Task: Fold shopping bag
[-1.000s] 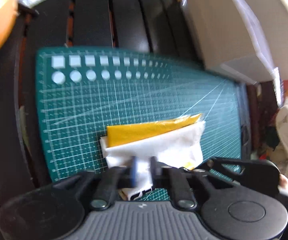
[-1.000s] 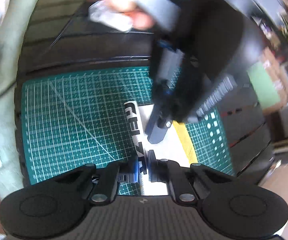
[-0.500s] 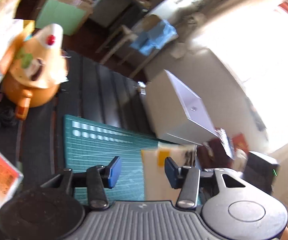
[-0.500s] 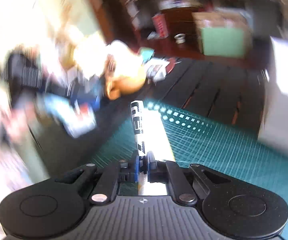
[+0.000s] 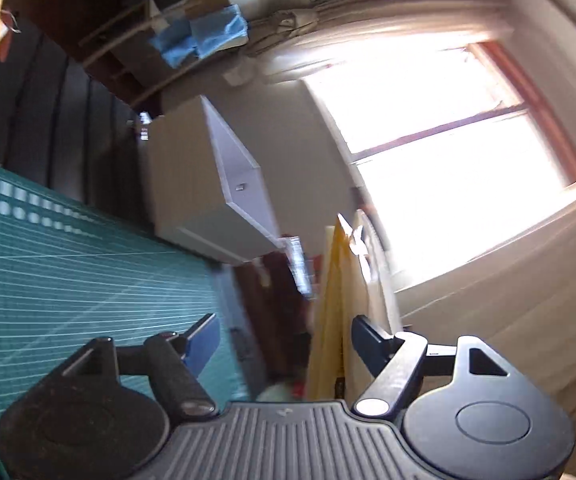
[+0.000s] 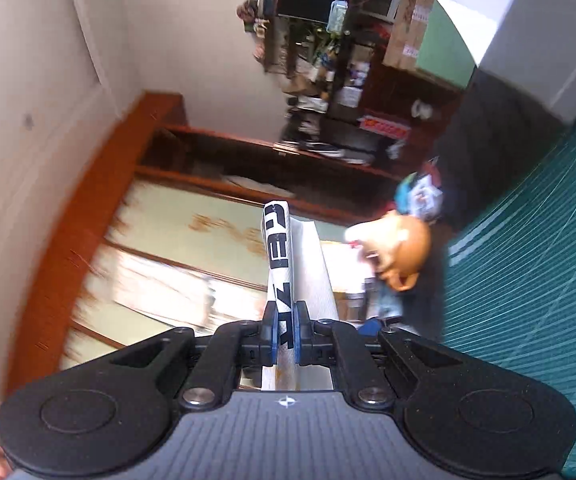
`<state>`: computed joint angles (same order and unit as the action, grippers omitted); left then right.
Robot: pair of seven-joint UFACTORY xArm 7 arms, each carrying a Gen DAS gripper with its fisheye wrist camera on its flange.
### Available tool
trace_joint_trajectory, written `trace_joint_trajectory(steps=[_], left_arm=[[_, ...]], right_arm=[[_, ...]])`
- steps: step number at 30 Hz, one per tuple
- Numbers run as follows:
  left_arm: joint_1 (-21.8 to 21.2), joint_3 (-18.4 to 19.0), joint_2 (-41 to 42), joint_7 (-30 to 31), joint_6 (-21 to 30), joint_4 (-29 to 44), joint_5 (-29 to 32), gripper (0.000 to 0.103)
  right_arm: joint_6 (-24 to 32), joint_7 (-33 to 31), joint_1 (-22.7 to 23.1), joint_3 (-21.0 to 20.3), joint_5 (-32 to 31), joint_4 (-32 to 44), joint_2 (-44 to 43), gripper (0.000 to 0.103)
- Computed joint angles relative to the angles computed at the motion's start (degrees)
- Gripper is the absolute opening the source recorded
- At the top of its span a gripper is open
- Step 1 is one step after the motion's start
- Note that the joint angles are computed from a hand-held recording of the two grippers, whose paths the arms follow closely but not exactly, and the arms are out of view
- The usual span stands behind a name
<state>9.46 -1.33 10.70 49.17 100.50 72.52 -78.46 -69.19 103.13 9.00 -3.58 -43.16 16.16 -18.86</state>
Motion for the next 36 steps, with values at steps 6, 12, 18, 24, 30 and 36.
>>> trace_joint_trajectory(steps=[6, 12, 18, 24, 30, 36], left_arm=[[1.7, -0.3, 1.4, -1.8, 6.9, -0.1, -4.6, 0.081], [1.5, -0.9, 2.4, -3.1, 8.1, 0.1, -4.8, 0.086], [-0.4, -1.5, 1.2, 0.3, 6.2, 0.7, 0.1, 0.086], [-1.2, -1.4, 1.3, 1.4, 7.1, 1.3, 2.5, 0.037], [-2.1, -0.9, -1.0, 3.6, 5.9, 0.7, 6.4, 0.028], [-5.9, -0.6, -8.1, 6.3, -5.2, -4.6, 10.4, 0.025]], right_arm=[[-8.1, 1.2, 0.6, 1.1, 5.6, -2.1, 2.8, 0.007], [-13.6, -0.2, 1.9, 4.5, 10.1, -0.3, 9.4, 0.007], [-11.1, 2.2, 0.4, 5.0, 4.0, 4.7, 12.6, 0.007], [-8.9, 4.9, -1.9, 4.2, -4.5, 8.3, 13.2, 0.008], [-7.2, 7.0, -5.5, 2.4, -13.7, 9.2, 12.0, 0.008], [-0.9, 10.3, -9.2, 0.6, -25.8, 11.8, 8.2, 0.013]])
